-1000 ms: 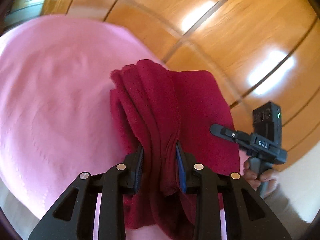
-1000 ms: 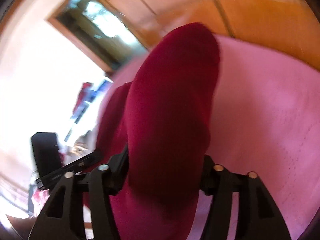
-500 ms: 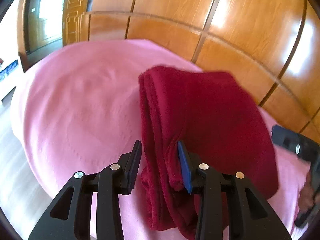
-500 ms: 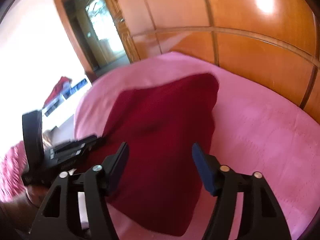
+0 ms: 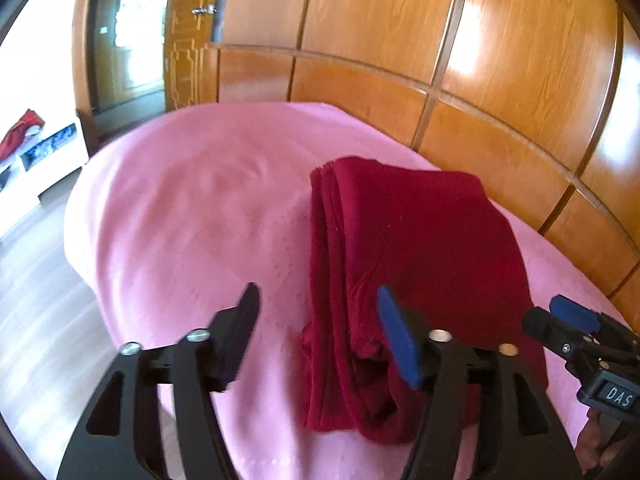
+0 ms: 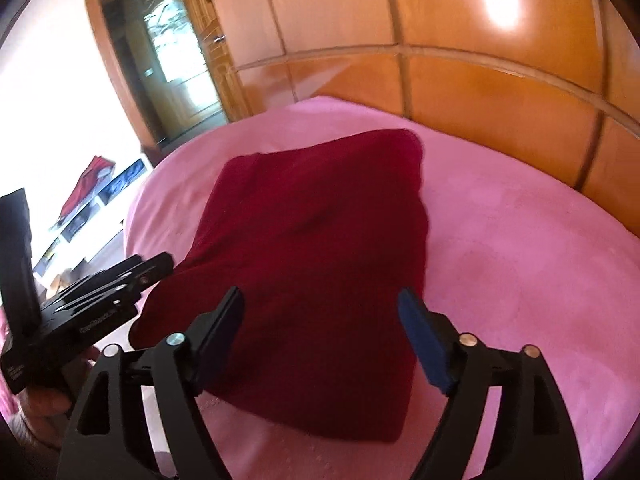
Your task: Fold small clothes
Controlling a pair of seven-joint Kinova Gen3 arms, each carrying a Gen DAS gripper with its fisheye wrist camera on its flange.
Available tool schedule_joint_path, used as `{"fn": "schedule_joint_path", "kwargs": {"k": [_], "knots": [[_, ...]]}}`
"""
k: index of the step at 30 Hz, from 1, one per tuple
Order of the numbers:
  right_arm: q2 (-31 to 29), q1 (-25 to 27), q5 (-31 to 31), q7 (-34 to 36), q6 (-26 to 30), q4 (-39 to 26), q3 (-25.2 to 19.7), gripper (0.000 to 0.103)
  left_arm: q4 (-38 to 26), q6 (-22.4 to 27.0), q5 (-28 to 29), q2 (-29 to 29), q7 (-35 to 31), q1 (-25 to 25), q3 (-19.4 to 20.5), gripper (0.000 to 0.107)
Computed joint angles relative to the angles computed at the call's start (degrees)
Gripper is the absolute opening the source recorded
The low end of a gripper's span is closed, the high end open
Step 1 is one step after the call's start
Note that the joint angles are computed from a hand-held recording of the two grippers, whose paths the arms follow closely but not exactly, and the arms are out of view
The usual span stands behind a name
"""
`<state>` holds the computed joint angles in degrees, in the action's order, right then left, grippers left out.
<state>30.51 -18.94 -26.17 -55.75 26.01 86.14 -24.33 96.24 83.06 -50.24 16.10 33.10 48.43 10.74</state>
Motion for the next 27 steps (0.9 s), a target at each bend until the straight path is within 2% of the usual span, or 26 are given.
{"fn": "schedule_joint_path", "kwargs": {"k": [3, 4, 10, 12, 18, 27], "knots": [[-3.3, -2.6, 3.3, -3.1, -5.2, 4.5, 2.6, 0.084, -2.9, 5.9, -0.2, 1.7, 0.8, 2.6, 0.3, 0.069], [-4.2, -3.8, 3.9, -3.7, -6.3, 5.6, 3.8, 0.086, -3.9, 7.6, 0.0, 2.3, 0.8, 3.2, 0.3, 0.073], [-6.7, -5.9, 8.9, -8.2, -11.1, 9.6, 4.9, 0.090, -8.1, 14.0, 0.5, 4.6, 2.7, 7.1, -0.1, 0.087], [-7.6, -5.6, 9.9, -9.5, -12.4, 11.1, 4.2, 0.092, -9.2, 15.4, 0.7, 5.3, 2.9, 8.0, -0.3, 0.088], [-8.9, -4.3, 12.5, -12.1, -14.9, 13.7, 2.4, 0.092, -9.7, 16.5, 1.8, 5.4, 3.5, 8.9, -0.6, 0.094], [-10.4, -6.9, 17.5, -17.6, -18.9, 16.1, 4.8, 0.096, -10.5, 17.8, 2.4, 5.9, 3.8, 9.6, -0.7, 0.099]]}}
